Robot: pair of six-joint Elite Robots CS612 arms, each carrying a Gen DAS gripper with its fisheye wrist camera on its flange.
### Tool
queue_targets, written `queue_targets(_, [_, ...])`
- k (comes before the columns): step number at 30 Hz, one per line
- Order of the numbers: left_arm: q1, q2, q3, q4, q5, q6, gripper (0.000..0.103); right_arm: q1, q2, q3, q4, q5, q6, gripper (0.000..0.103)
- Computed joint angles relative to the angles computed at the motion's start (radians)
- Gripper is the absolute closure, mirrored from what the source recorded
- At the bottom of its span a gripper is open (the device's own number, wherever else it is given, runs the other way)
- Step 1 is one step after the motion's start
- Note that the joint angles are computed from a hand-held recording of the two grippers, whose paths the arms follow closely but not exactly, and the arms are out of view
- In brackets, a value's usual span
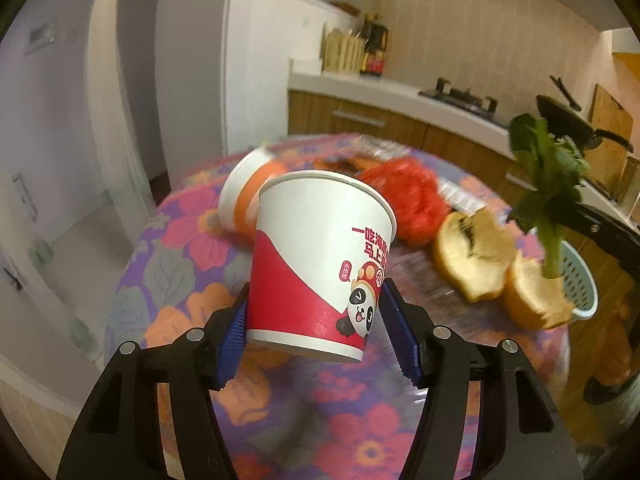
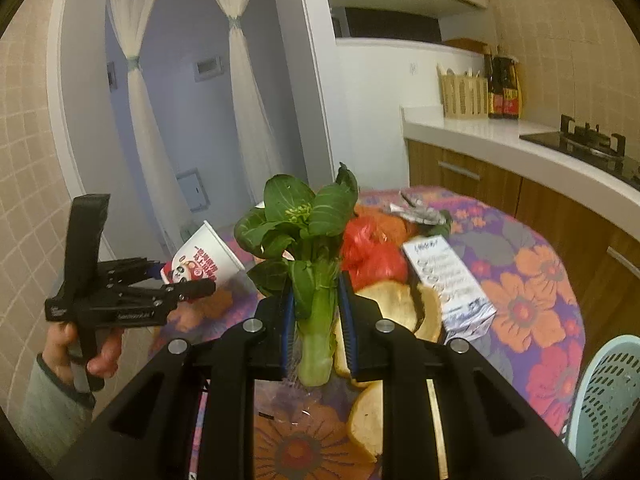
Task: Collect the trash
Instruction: 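Grasp the white panda cup with the left tool while the right tool grasps the green vegetable, then carry both items over the blue basket and open both tools to drop them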
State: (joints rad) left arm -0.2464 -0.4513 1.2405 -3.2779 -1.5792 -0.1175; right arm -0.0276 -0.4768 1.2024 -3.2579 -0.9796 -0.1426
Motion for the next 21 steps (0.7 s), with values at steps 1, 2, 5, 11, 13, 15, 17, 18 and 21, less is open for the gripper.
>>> queue_targets(1, [-0.009,-0.009,0.006,-0.015,0.002,0.014,0.044,-0.004,-0.004,0.004,-0.011,0.000,0.009,0.085])
queue_targets(2, [-0.018,-0.012,0.004,-0.021,0.010,0.026,0.044,-0.010,-0.008,0.010,-0.026,0.000,0.021,0.085])
queue_targets(5, [-0.036,-0.017,-0.015,-0.021,-0.005,0.042,0.044,-0.031,-0.023,0.031,-0.065,-0.019,0.054,0.085])
queue_targets(11, [-0.087,0.005,-0.089,-0.030,-0.084,0.073,0.044,-0.092,-0.049,0.084,-0.155,-0.098,0.134,0.085])
queue_targets(13, [-0.106,0.028,-0.134,-0.028,-0.128,0.078,0.044,-0.112,-0.054,0.101,-0.171,-0.140,0.154,0.085])
queue_targets(15, [-0.129,0.058,-0.197,0.006,-0.168,0.089,0.044,-0.137,-0.059,0.118,-0.171,-0.187,0.177,0.085])
queue_targets(17, [-0.150,0.081,-0.249,0.052,-0.197,0.103,0.044,-0.156,-0.060,0.126,-0.150,-0.233,0.190,0.085])
queue_targets(18, [-0.158,0.093,-0.275,0.073,-0.204,0.109,0.044,-0.163,-0.058,0.129,-0.139,-0.250,0.194,0.085])
queue_targets(21, [-0.197,0.132,-0.367,0.182,-0.214,0.115,0.044,-0.193,-0.051,0.132,-0.079,-0.293,0.232,0.085])
